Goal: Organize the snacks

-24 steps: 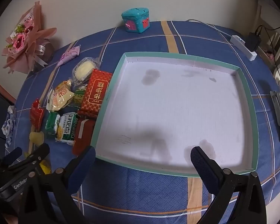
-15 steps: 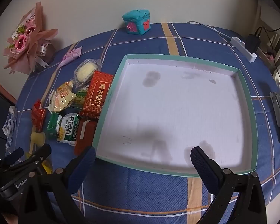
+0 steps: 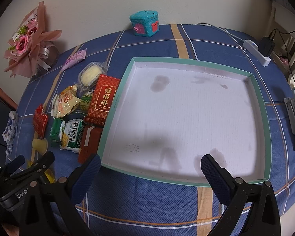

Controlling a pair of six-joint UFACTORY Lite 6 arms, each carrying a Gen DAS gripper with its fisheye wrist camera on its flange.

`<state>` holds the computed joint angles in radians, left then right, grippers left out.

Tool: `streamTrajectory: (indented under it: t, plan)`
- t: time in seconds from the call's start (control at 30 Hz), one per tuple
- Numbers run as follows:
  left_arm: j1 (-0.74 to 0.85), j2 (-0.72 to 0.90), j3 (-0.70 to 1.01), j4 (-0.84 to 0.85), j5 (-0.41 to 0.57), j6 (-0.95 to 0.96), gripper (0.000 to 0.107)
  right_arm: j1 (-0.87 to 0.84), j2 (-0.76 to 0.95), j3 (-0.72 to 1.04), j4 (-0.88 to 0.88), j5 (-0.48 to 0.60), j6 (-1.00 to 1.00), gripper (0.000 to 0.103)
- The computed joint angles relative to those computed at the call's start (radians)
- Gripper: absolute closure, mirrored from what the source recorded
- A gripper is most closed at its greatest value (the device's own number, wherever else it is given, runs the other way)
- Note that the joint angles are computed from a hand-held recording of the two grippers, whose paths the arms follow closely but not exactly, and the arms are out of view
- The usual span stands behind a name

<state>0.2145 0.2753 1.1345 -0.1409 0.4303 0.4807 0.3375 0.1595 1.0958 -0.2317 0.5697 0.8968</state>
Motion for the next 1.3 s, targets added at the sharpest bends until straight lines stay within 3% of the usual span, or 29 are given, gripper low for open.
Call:
streamTrajectory:
  t: [0.9, 1.1, 1.2, 1.3]
  plan:
    - [0.006, 0.000, -0.002, -0.054, 0.015, 0.043, 0.004, 0.025, -0.001, 0.017, -0.024, 0.021, 0.024, 0.000]
    - [0.094, 0.025, 0.072, -0.244, 0.162, 0.198, 0.004, 0.037, 0.000, 0.041, -0.026, 0.037, 0.024, 0.000]
    - [0.127, 0.024, 0.076, -0.180, 0.100, 0.182, 0.004, 0.045, 0.009, 0.065, -0.027, 0.044, 0.027, 0.000]
    - [0.184, 0.067, 0.127, -0.205, 0.132, 0.222, 0.004, 0.059, 0.036, 0.106, -0.013, 0.043, 0.017, 0.000]
